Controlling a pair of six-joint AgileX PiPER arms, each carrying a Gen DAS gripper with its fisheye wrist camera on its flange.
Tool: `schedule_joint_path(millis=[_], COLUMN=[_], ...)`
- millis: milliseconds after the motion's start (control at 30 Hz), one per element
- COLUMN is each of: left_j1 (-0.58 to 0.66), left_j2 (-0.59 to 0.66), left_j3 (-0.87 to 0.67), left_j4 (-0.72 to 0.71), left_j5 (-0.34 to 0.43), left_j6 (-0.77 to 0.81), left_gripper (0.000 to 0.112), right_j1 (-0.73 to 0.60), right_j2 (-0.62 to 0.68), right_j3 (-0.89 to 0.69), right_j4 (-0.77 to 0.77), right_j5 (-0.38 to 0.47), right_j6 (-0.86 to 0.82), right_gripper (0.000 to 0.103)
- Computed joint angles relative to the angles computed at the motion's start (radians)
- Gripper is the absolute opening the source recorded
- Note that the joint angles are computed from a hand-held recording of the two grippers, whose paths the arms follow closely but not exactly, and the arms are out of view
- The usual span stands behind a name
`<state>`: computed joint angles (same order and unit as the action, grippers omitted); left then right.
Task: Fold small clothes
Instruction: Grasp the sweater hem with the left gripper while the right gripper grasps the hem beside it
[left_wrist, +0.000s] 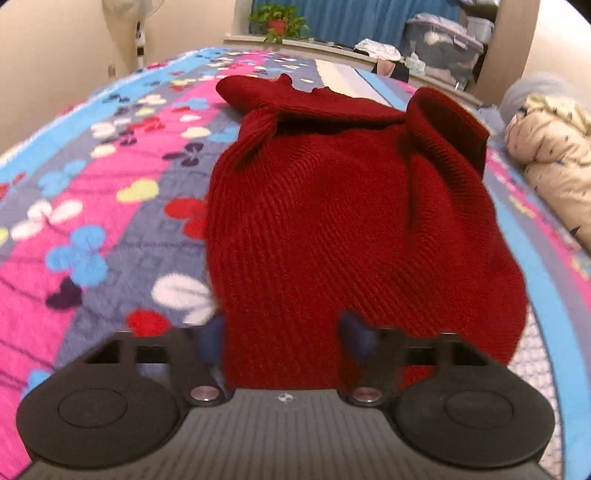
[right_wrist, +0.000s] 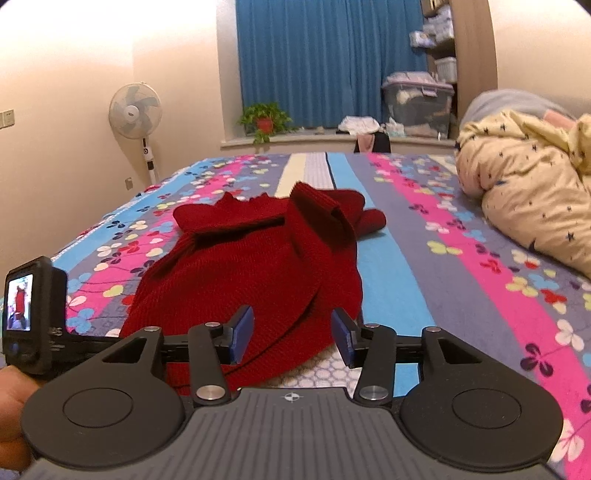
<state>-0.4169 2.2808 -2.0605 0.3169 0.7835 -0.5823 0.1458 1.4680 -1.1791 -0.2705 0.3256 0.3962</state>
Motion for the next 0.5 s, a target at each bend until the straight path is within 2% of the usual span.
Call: schedule_joint_path(millis=[33, 67, 167, 333, 433, 500], left_j1=[0.004, 0.012, 0.012, 0.065, 0.135, 0.181], left_j2=[0.002, -0.007, -0.068, -0.255, -0.365, -0.429], left_j3=[-0.020, -0.022, 0.021, 0.210, 0.309, 0.361], left_j4=[-0.033, -0.065, -0.091, -0.266, -0.438, -0.527], left_j5=[0.029, 0.029, 0.011, -0.098, -0.074, -0.026], left_j6=[0.047, 0.092, 0.216, 0.456, 0.635, 0.742], left_gripper=[0.028, 0.022, 0.017, 0.013, 0.013, 0.012], right_j1=[-0.006, -0.010, -0.014, -0.027, -0.054, -0.083], right_j2=[0.004, 0.007, 0.008, -0.007, -0.038, -0.067], right_j3=[-0.005, -0.011, -0.011, 0.000, 0.029, 0.050], right_j4=[0.027, 0.046, -0.006, -0.089, -0.099, -0.081], right_j5=[0.005, 0.012, 0.014, 0.021, 0.002, -0.012], right_j6=[-0.024, -0.042, 0.013, 0.125, 0.143, 0.129], right_gripper=[0.049, 0.049, 0.049, 0.024, 0.010, 0.010])
